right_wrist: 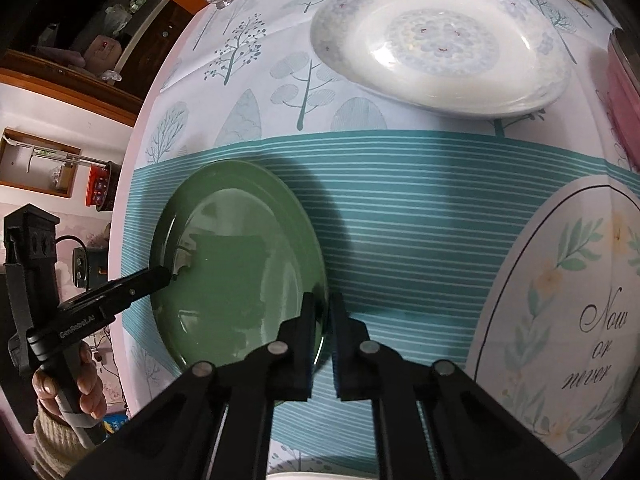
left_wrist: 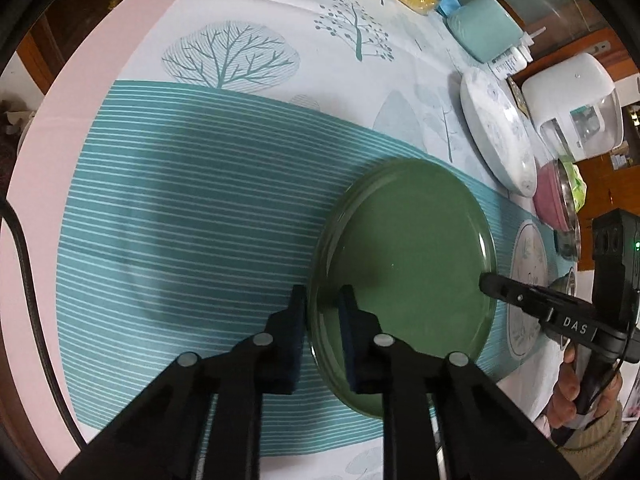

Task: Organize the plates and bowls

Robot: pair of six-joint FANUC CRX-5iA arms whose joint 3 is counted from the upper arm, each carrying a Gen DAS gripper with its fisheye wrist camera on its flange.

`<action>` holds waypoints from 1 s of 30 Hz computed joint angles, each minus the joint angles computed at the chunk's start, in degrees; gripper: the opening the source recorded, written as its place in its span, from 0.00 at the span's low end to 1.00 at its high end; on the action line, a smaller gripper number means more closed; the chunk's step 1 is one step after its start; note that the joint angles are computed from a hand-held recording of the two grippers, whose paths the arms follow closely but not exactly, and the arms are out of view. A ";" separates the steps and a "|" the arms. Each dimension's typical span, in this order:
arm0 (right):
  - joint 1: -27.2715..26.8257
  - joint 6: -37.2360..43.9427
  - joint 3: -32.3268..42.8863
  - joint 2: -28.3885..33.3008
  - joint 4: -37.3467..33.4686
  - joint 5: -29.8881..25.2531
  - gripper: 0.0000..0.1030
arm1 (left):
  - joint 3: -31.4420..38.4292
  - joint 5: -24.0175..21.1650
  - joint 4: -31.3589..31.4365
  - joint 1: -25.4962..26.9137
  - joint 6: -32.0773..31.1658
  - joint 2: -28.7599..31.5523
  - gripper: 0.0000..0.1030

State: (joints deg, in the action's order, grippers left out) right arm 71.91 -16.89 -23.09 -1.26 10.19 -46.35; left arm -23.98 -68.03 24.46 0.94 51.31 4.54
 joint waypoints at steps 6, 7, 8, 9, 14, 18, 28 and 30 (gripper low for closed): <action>0.40 -0.21 0.25 -0.08 -0.25 -0.61 0.06 | 0.11 -0.34 -2.53 -0.67 -0.94 -1.68 0.10; 0.59 -0.27 0.43 -0.09 -0.12 -1.05 0.06 | -0.01 -0.57 -2.59 -0.64 -1.20 -2.05 0.10; 0.75 -0.37 0.62 -0.05 0.12 -1.41 0.06 | -0.08 -0.86 -2.71 -0.63 -1.43 -2.39 0.10; 0.91 -0.52 0.55 -0.23 0.26 -1.57 0.06 | -0.15 -1.12 -2.77 -0.49 -1.69 -2.65 0.10; 2.48 -3.00 0.10 -1.74 1.55 -2.83 0.06 | -0.66 -2.63 -2.82 -0.67 -2.79 -4.82 0.10; 4.55 -6.06 -0.20 -3.15 3.21 -4.48 0.06 | -1.39 -4.23 -2.39 -0.61 -3.64 -7.31 0.10; 15.29 -20.54 -3.05 -9.53 9.31 -11.62 0.06 | -4.63 -11.02 -1.32 -1.60 -6.91 -17.08 0.10; 18.71 -24.58 -3.40 -10.74 10.29 -14.18 0.06 | -5.37 -12.41 -1.41 -1.62 -7.64 -18.98 0.10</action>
